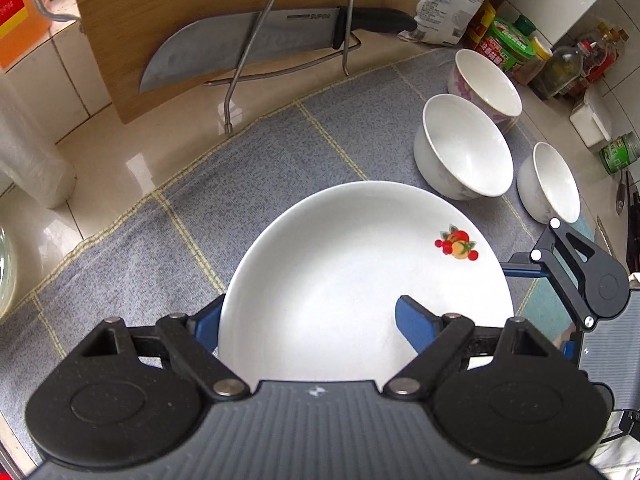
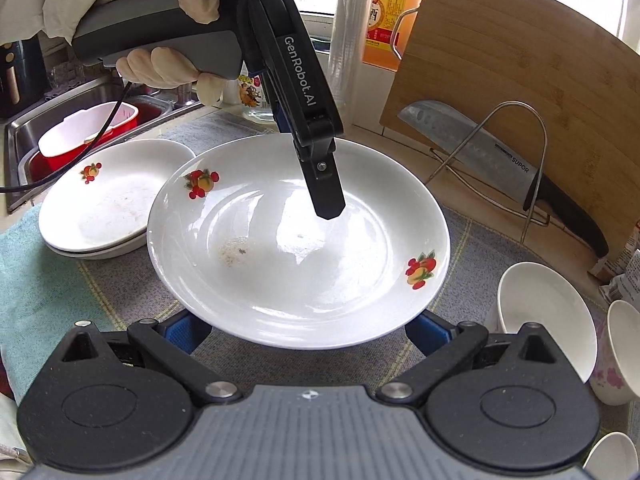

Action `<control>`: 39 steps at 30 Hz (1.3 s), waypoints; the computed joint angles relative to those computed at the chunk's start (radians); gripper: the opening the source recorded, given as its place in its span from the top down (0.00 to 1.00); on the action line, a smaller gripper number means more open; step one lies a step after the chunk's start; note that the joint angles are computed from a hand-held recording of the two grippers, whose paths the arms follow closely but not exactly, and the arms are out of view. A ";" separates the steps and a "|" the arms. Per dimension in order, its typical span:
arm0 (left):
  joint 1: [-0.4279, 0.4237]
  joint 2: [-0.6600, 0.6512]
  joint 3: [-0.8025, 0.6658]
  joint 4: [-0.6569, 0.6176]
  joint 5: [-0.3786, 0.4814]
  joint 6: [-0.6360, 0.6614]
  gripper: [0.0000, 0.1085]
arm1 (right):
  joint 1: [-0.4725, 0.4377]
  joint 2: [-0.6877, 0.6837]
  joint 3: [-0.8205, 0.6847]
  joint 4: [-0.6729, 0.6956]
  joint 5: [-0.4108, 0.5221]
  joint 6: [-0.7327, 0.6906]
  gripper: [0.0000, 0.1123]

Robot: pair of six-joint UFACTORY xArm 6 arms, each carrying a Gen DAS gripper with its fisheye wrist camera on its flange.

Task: Organize plates and bowls
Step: 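Lift the plate with the left gripper and carry it toward the stack, then lower the held plate onto the plate stack with the left gripper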

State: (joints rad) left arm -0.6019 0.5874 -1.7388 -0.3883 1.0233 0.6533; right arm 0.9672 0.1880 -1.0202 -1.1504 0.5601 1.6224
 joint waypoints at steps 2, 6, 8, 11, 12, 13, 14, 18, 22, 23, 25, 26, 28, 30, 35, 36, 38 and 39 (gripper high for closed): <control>0.004 -0.022 0.029 0.000 -0.013 -0.001 0.21 | 0.002 -0.001 -0.003 0.000 -0.006 -0.002 0.08; 0.014 -0.071 0.089 0.006 -0.034 -0.004 0.21 | 0.014 -0.001 -0.012 -0.006 -0.010 -0.003 0.08; 0.020 -0.091 0.113 0.006 -0.042 -0.004 0.21 | 0.018 0.000 -0.017 -0.006 -0.013 -0.009 0.08; 0.027 -0.118 0.148 0.003 -0.059 -0.007 0.21 | 0.024 0.005 -0.031 -0.009 -0.015 -0.023 0.08; 0.031 -0.130 0.164 0.002 -0.065 -0.007 0.21 | 0.025 0.012 -0.040 -0.009 -0.014 -0.030 0.08; 0.034 -0.140 0.175 0.000 -0.069 -0.008 0.21 | 0.026 0.014 -0.045 -0.008 -0.015 -0.034 0.08; 0.035 -0.149 0.188 0.000 -0.075 -0.010 0.21 | 0.027 0.018 -0.051 -0.008 -0.017 -0.040 0.08; 0.051 -0.189 0.245 -0.010 -0.099 -0.013 0.21 | 0.024 0.038 -0.079 -0.010 -0.040 -0.057 0.08; 0.071 -0.229 0.304 -0.018 -0.121 -0.018 0.21 | 0.025 0.069 -0.117 0.000 -0.059 -0.094 0.08; 0.078 -0.239 0.319 -0.021 -0.125 -0.019 0.21 | 0.024 0.076 -0.126 0.003 -0.066 -0.105 0.08; 0.091 -0.258 0.345 -0.027 -0.134 -0.021 0.21 | 0.024 0.089 -0.142 0.007 -0.079 -0.124 0.08; 0.098 -0.267 0.361 -0.032 -0.140 -0.021 0.21 | 0.024 0.097 -0.153 0.012 -0.085 -0.137 0.08; 0.112 -0.284 0.385 -0.042 -0.149 -0.019 0.21 | 0.023 0.113 -0.173 0.021 -0.095 -0.161 0.08; 0.128 -0.299 0.407 -0.054 -0.157 -0.015 0.21 | 0.024 0.134 -0.200 0.033 -0.103 -0.189 0.08; 0.167 -0.338 0.464 -0.071 -0.179 -0.005 0.21 | 0.019 0.183 -0.259 0.064 -0.134 -0.257 0.08; 0.174 -0.344 0.474 -0.074 -0.183 -0.006 0.21 | 0.018 0.193 -0.271 0.074 -0.139 -0.274 0.08; 0.188 -0.358 0.496 -0.081 -0.189 -0.002 0.21 | 0.017 0.217 -0.299 0.094 -0.151 -0.309 0.08; 0.199 -0.365 0.507 -0.086 -0.190 0.002 0.21 | 0.016 0.229 -0.312 0.108 -0.158 -0.329 0.08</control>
